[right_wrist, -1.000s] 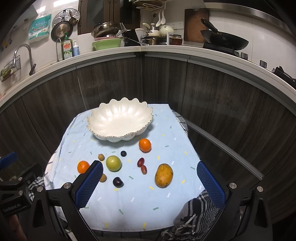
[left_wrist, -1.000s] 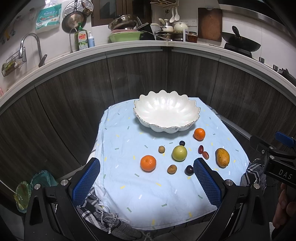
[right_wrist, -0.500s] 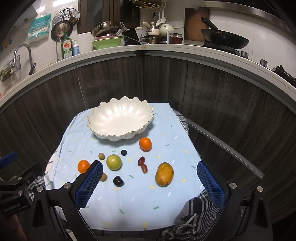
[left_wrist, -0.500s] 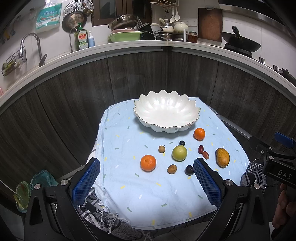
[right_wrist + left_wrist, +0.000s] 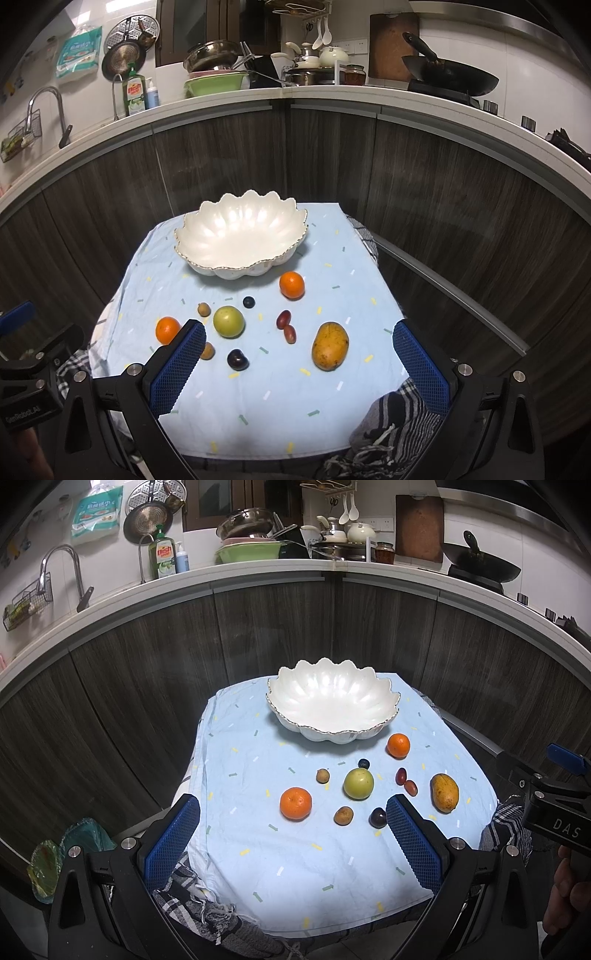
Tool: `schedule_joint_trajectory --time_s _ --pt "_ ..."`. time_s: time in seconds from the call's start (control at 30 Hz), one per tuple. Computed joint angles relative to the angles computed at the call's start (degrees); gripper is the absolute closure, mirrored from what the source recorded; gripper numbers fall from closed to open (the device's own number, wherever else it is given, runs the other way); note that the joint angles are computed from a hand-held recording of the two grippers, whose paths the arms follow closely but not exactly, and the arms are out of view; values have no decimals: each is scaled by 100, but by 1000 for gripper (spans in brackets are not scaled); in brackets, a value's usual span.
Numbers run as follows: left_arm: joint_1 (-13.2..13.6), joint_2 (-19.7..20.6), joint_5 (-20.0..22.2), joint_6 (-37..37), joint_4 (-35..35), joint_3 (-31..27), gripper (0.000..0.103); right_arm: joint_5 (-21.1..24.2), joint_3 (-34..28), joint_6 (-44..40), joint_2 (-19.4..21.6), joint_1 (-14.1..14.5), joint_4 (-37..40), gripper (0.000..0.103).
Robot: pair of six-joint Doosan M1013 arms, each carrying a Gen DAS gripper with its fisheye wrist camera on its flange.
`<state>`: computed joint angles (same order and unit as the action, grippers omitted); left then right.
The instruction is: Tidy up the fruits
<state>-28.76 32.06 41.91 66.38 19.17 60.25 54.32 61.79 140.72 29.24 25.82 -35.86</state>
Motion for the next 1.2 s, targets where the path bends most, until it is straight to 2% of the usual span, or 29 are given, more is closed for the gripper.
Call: schedule_joint_trajectory --time_s 0.4,1.2 --pt "45 135 108 215 -158 -118 0 -11 -19 -163 84 -13 70 0" --pt "2 636 64 1493 -798 -576 2 -129 -48 -425 279 -219 266 0"
